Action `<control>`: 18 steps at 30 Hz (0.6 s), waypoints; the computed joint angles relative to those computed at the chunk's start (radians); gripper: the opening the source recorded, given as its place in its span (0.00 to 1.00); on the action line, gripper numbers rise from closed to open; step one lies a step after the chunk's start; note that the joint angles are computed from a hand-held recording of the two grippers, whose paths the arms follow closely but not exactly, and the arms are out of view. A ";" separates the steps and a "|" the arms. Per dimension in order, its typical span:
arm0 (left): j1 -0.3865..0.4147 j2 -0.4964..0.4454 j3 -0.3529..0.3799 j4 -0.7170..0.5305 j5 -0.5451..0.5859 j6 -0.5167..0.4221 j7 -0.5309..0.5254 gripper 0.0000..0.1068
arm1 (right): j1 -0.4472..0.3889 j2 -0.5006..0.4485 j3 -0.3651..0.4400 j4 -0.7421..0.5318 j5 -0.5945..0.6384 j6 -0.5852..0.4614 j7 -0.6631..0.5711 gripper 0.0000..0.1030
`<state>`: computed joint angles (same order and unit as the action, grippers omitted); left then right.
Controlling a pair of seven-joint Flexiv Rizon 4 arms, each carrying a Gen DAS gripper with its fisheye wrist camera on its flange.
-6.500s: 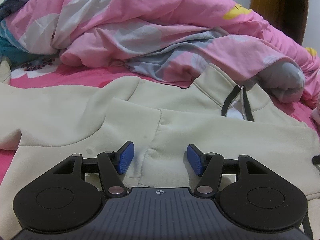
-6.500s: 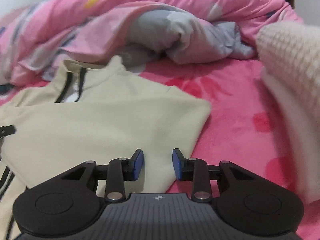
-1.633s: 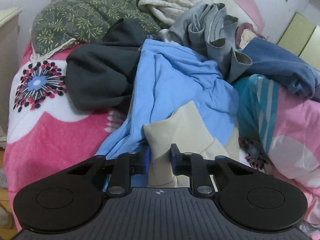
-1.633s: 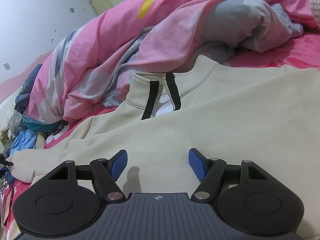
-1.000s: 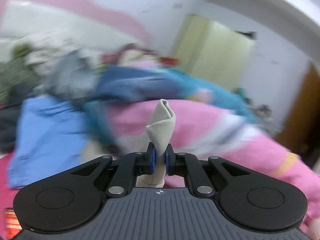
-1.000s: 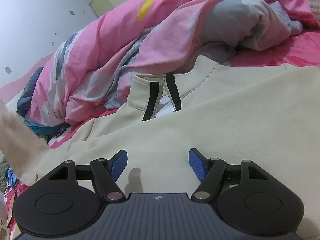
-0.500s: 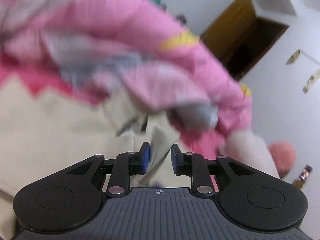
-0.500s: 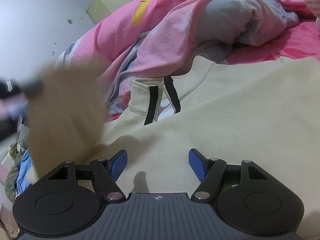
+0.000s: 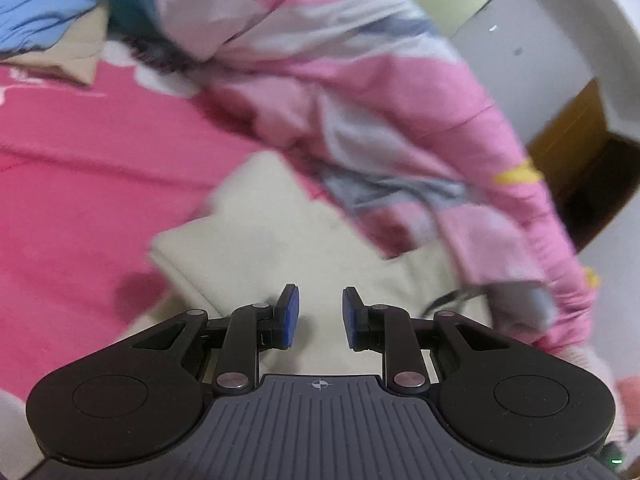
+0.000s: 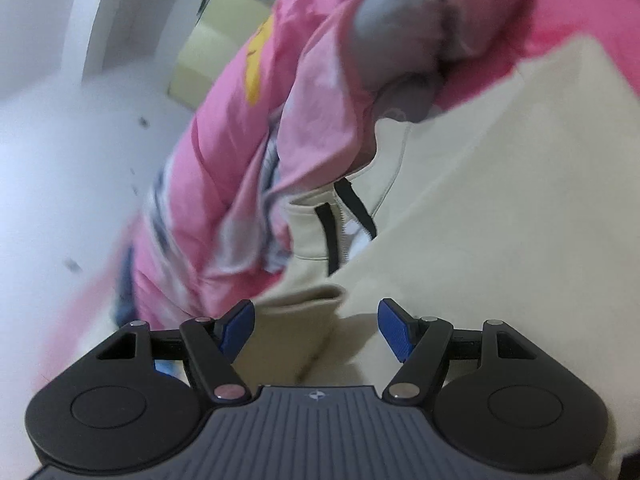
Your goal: Fold clothes
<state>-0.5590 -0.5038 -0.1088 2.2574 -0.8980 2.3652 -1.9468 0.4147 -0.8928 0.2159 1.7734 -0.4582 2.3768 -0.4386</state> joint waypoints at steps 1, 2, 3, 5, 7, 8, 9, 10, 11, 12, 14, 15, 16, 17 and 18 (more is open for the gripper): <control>0.003 0.002 0.000 0.000 -0.009 -0.018 0.010 0.21 | -0.022 -0.009 0.022 0.003 -0.019 0.021 0.026 0.69; 0.005 0.002 0.001 0.003 -0.005 -0.023 0.007 0.21 | -0.041 -0.017 0.040 0.005 -0.039 0.043 0.056 0.69; 0.008 0.000 0.002 0.007 0.006 -0.018 -0.001 0.21 | -0.056 -0.026 0.053 0.007 -0.056 0.066 0.088 0.69; 0.008 -0.007 0.006 0.009 0.020 -0.003 -0.008 0.21 | -0.062 -0.025 0.051 0.009 -0.081 0.062 0.140 0.69; 0.003 -0.011 0.010 0.002 0.015 0.002 0.007 0.21 | -0.061 -0.011 0.040 0.010 -0.108 0.024 0.180 0.69; -0.001 -0.012 0.012 0.002 0.006 0.008 0.014 0.21 | -0.056 0.008 0.028 0.011 -0.128 -0.029 0.195 0.69; -0.011 -0.012 0.015 0.002 -0.013 0.019 0.026 0.21 | -0.055 0.028 0.023 0.011 -0.154 -0.095 0.210 0.69; -0.022 -0.011 0.018 0.003 -0.040 0.034 0.044 0.21 | -0.059 0.049 0.024 0.010 -0.181 -0.166 0.224 0.69; -0.032 -0.011 0.018 0.004 -0.066 0.050 0.062 0.21 | -0.066 0.071 0.033 0.008 -0.209 -0.242 0.235 0.69; -0.042 -0.012 0.017 0.003 -0.097 0.069 0.085 0.21 | -0.076 0.086 0.047 0.005 -0.233 -0.305 0.235 0.69; -0.059 -0.014 0.012 -0.003 -0.167 0.111 0.145 0.21 | -0.095 0.108 0.078 -0.001 -0.269 -0.408 0.218 0.69; -0.061 -0.016 0.005 -0.006 -0.195 0.129 0.169 0.21 | -0.113 0.110 0.107 -0.013 -0.300 -0.466 0.207 0.68; -0.058 -0.016 -0.004 -0.005 -0.209 0.143 0.181 0.21 | -0.142 0.102 0.152 -0.033 -0.339 -0.532 0.188 0.64; -0.045 -0.013 -0.014 0.003 -0.198 0.144 0.169 0.21 | -0.158 0.097 0.184 -0.049 -0.366 -0.591 0.159 0.54; -0.032 -0.011 -0.022 0.009 -0.184 0.139 0.159 0.21 | -0.157 0.099 0.193 -0.059 -0.377 -0.631 0.131 0.50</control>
<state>-0.5910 -0.5149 -0.1309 2.2660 -1.0820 2.5039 -1.7878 0.2579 -0.7937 0.4093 1.7145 -0.8349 1.7456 -0.3079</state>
